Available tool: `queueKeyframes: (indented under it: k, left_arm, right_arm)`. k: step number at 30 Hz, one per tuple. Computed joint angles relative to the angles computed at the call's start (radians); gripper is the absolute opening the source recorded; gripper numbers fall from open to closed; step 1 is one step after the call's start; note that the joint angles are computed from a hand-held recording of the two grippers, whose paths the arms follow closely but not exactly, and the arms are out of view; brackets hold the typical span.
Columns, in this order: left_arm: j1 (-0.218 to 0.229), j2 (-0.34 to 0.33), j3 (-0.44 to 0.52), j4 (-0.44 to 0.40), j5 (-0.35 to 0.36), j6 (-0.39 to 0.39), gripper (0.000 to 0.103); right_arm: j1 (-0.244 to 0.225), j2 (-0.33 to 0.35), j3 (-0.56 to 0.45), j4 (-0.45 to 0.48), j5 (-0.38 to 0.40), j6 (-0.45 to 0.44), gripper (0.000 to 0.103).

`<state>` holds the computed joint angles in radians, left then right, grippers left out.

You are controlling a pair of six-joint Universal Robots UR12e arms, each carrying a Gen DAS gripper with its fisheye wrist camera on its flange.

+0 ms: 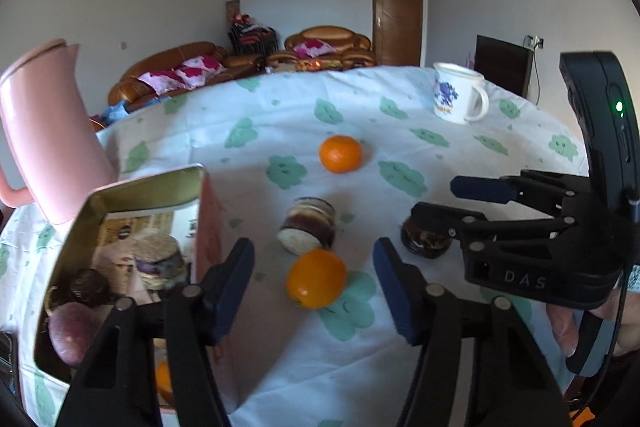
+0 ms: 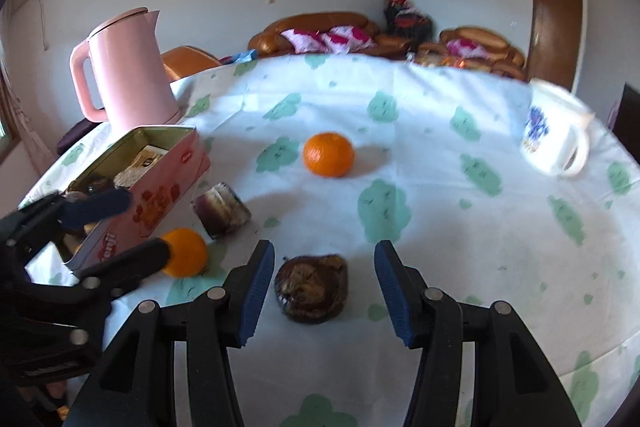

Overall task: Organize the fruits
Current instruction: 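Grasp the small mandarin with the left tool while the right tool grasps a dark brown fruit, then lift the mandarin with the left tool while the right tool lifts the dark brown fruit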

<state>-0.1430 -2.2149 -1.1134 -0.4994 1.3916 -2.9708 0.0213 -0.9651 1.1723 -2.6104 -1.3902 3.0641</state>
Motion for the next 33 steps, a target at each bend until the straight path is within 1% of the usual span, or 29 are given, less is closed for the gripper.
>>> queueKeyframes:
  k: [5,9,13,17,19,22,23,25,27,29,32,33]
  left_arm:
    - [-0.002,-0.014,0.031,-0.070,-0.017,0.014,0.053]
    - [-0.004,-0.028,0.064,-0.142,-0.019,0.034,0.053]
    - [-0.006,-0.037,0.080,-0.163,0.004,0.038,0.053]
    - [-0.012,-0.046,0.093,-0.172,0.037,0.055,0.053]
    - [-0.013,-0.048,0.099,-0.178,0.042,0.057,0.052]
    - [-0.015,-0.052,0.105,-0.184,0.054,0.065,0.052]
    - [-0.016,-0.051,0.105,-0.185,0.056,0.069,0.052]
    - [-0.014,-0.050,0.106,-0.202,0.033,0.092,0.038]
    - [-0.017,-0.048,0.100,-0.193,0.032,0.108,0.038]
    - [-0.017,-0.046,0.098,-0.195,0.005,0.125,0.038]
    - [-0.018,-0.054,0.112,-0.210,0.002,0.111,0.039]
    - [-0.017,-0.057,0.120,-0.217,-0.001,0.100,0.041]
  right_arm:
    - [-0.010,0.005,-0.012,0.040,0.047,0.021,0.054]
    - [-0.010,0.011,-0.026,0.079,0.058,0.009,0.054]
    - [-0.010,0.021,-0.049,0.135,0.057,0.008,0.054]
    - [-0.007,0.026,-0.061,0.169,0.058,-0.017,0.054]
    - [-0.004,0.027,-0.065,0.181,0.053,-0.026,0.053]
    - [-0.004,0.029,-0.070,0.197,0.058,-0.037,0.046]
    - [-0.004,0.029,-0.070,0.199,0.058,-0.041,0.040]
    - [-0.003,0.027,-0.068,0.195,0.050,-0.044,0.039]
    - [-0.002,0.027,-0.068,0.196,0.050,-0.045,0.038]
    - [-0.002,0.027,-0.068,0.194,0.043,-0.038,0.038]
    - [-0.005,0.028,-0.069,0.193,0.045,-0.020,0.038]
    - [-0.006,0.029,-0.069,0.194,0.049,-0.017,0.038]
